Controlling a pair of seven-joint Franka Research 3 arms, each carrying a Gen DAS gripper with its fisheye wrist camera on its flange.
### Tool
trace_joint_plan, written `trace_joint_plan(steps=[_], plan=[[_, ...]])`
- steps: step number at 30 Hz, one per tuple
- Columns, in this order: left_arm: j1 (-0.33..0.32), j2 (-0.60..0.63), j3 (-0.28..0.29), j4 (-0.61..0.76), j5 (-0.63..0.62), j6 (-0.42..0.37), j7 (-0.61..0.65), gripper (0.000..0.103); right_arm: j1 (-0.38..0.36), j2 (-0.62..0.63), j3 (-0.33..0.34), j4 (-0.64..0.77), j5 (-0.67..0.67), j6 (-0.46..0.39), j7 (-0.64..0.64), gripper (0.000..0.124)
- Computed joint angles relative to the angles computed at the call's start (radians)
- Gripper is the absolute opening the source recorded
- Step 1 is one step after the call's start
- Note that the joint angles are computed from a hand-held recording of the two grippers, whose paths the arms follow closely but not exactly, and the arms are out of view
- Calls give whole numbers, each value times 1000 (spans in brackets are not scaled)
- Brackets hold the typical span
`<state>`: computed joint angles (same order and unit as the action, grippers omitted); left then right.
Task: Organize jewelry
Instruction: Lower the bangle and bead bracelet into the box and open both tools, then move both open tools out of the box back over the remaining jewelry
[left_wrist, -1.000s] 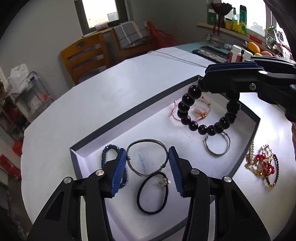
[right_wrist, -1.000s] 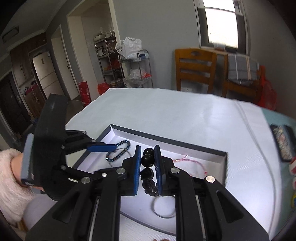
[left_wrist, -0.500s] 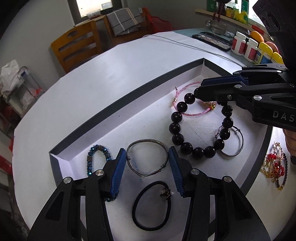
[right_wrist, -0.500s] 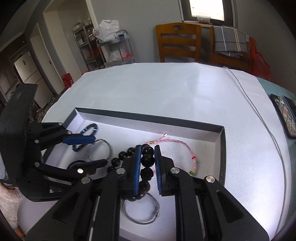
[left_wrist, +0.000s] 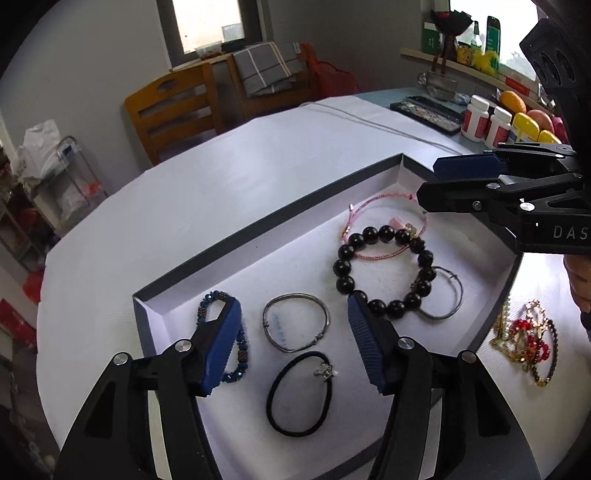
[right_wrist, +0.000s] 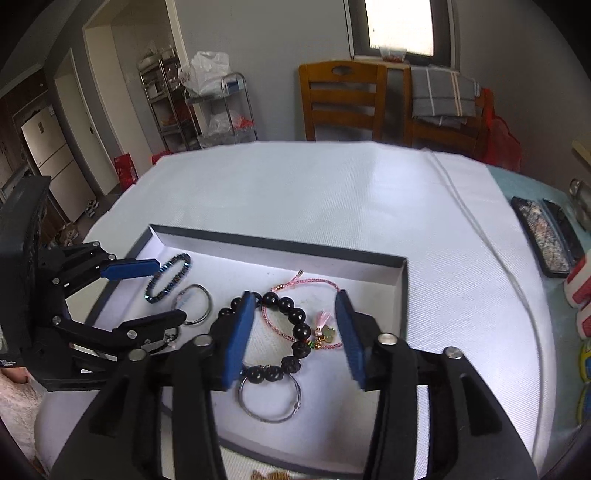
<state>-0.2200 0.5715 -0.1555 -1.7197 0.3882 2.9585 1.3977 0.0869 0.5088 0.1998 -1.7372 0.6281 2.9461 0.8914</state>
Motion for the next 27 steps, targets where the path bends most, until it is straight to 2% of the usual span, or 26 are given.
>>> trace_joint_plan(steps=[2, 5, 8, 9, 12, 16, 20, 23, 25, 27], plan=[[4, -29, -5, -38, -2, 32, -4, 66, -37, -40, 39, -44, 40, 23, -52, 50], [-6, -72, 2, -97, 7, 79, -23, 72, -78, -98, 84, -110, 117, 67, -135, 63], [-3, -117, -8, -163, 12, 137, -29, 75, -98, -147, 107, -163, 192, 101, -214, 67], [-26, -129, 14, -180, 24, 156, -47, 76, -108, -164, 118, -182, 226, 112, -247, 72], [-111, -165, 102, -230, 71, 206, -117, 78, -124, -206, 138, -230, 334, 141, -346, 74], [-160, -204, 146, -301, 108, 258, -162, 80, -134, -260, 142, -297, 470, 156, -470, 80], [-211, -226, 185, -362, 118, 298, -184, 81, -102, -303, 87, -377, 501, 143, -497, 80], [-219, -232, 174, -396, 113, 298, -178, 81, -60, -328, 26, -437, 469, 131, -468, 80], [-280, -236, 230, -418, 112, 307, -191, 81, -32, -343, -12, -471, 446, 119, -450, 80], [-312, -237, 252, -437, 108, 311, -193, 82, -13, -354, -36, -502, 449, 106, -469, 80]])
